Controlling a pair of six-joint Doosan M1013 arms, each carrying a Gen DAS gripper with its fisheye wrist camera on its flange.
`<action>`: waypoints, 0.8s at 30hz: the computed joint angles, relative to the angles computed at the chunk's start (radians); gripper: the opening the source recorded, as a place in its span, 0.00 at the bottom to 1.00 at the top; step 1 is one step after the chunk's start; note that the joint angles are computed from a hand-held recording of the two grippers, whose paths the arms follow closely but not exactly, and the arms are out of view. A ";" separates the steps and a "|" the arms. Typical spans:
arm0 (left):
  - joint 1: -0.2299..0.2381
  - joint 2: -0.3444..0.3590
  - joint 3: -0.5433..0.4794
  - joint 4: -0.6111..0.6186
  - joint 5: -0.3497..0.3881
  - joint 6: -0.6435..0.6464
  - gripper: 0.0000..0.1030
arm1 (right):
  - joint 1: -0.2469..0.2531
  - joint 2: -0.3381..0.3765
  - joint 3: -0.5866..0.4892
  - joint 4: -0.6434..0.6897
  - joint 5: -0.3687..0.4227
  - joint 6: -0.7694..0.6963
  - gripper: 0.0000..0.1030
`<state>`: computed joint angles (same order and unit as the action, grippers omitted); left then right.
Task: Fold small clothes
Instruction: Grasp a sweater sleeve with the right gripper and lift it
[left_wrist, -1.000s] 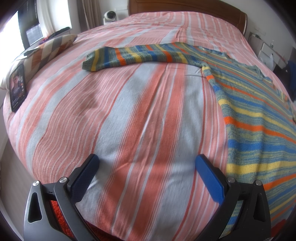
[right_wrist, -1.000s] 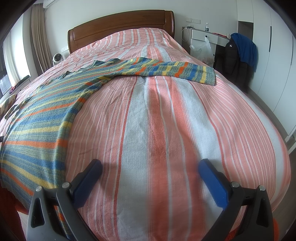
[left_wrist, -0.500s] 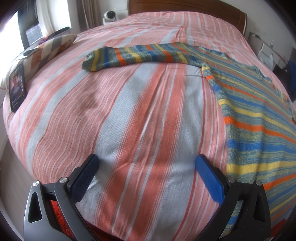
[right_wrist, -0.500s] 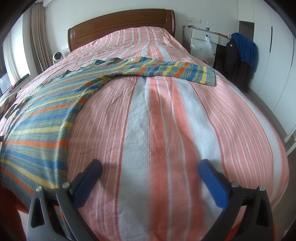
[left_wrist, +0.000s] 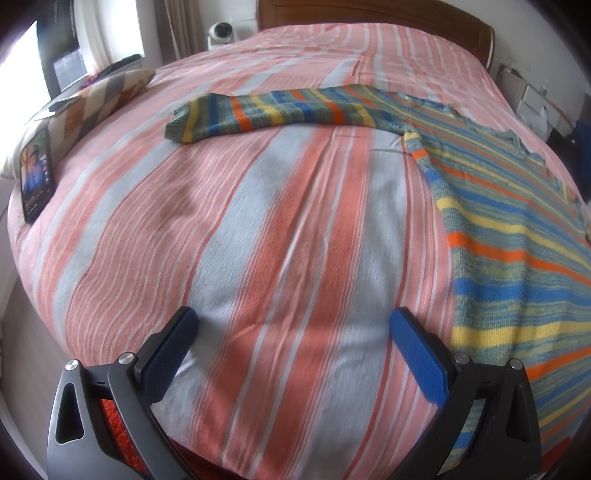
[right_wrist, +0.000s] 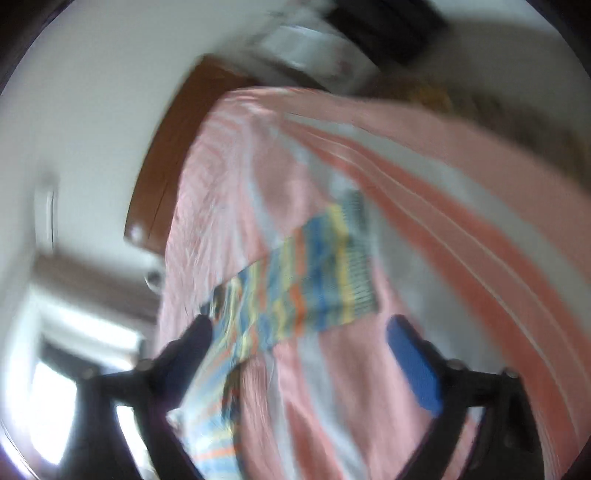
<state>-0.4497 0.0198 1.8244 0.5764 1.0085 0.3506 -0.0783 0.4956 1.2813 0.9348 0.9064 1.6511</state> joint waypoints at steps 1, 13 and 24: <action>0.000 0.000 0.000 0.000 0.000 0.000 1.00 | -0.006 0.004 0.008 0.013 -0.006 0.027 0.75; -0.001 0.009 -0.005 0.020 0.009 -0.009 1.00 | 0.017 0.109 -0.126 -0.006 0.015 -0.039 0.70; 0.003 0.007 -0.002 0.019 -0.003 -0.004 1.00 | 0.120 0.105 -0.296 -0.323 -0.004 0.001 0.04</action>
<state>-0.4466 0.0264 1.8226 0.5954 1.0057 0.3470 0.0419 0.6003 0.9857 0.6117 0.9025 1.6526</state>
